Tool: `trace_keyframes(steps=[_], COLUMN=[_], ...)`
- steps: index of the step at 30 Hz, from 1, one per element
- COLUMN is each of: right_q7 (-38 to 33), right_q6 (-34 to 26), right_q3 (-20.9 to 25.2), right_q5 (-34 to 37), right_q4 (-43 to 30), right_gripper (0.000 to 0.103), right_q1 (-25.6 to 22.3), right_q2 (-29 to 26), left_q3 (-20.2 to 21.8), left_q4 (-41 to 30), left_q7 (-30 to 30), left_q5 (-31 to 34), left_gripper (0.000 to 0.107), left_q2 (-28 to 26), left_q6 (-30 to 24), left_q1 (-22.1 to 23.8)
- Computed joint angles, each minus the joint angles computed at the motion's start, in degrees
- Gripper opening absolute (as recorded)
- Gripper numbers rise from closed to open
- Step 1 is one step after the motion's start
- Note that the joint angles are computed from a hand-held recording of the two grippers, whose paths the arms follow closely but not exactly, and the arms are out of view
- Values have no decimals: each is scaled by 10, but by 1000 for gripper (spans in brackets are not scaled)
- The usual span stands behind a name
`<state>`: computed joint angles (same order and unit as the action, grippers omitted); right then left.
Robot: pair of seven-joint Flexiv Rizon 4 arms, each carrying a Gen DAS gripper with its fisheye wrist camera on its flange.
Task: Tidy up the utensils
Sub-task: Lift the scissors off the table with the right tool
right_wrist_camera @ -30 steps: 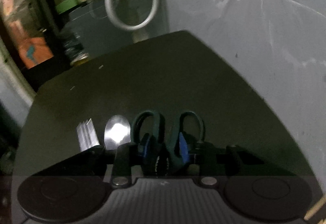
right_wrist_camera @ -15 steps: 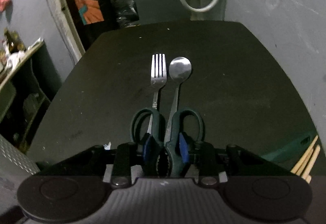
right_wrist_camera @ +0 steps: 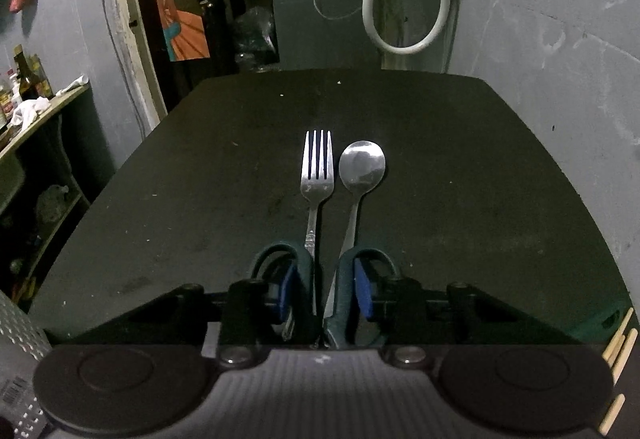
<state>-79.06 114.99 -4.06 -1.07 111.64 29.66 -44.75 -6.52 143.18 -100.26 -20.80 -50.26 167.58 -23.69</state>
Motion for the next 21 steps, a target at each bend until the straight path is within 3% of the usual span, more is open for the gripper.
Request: trace_keyframes(steps=[3, 8, 14, 21], right_q7=[13, 14, -37, -97], right_q6=[24, 145, 318, 454], right_q3=[67, 105, 97, 92], right_q5=[-42, -74, -54, -18], right_q4=[2, 40, 90, 110], right_gripper=[33, 33, 33, 33], right_q1=[-69, -109, -85, -51], right_q2=[-2, -5, -6, -18], left_q3=[0, 0, 0, 0], left_q4=[0, 0, -3, -3], left_q7=[-1, -1, 1, 0], left_q5=[2, -1, -10, -10], left_gripper=[80, 80, 80, 80], left_q2=[1, 1, 3, 2], left_q6=[-1, -3, -8, -7], left_q1=[1, 1, -5, -6])
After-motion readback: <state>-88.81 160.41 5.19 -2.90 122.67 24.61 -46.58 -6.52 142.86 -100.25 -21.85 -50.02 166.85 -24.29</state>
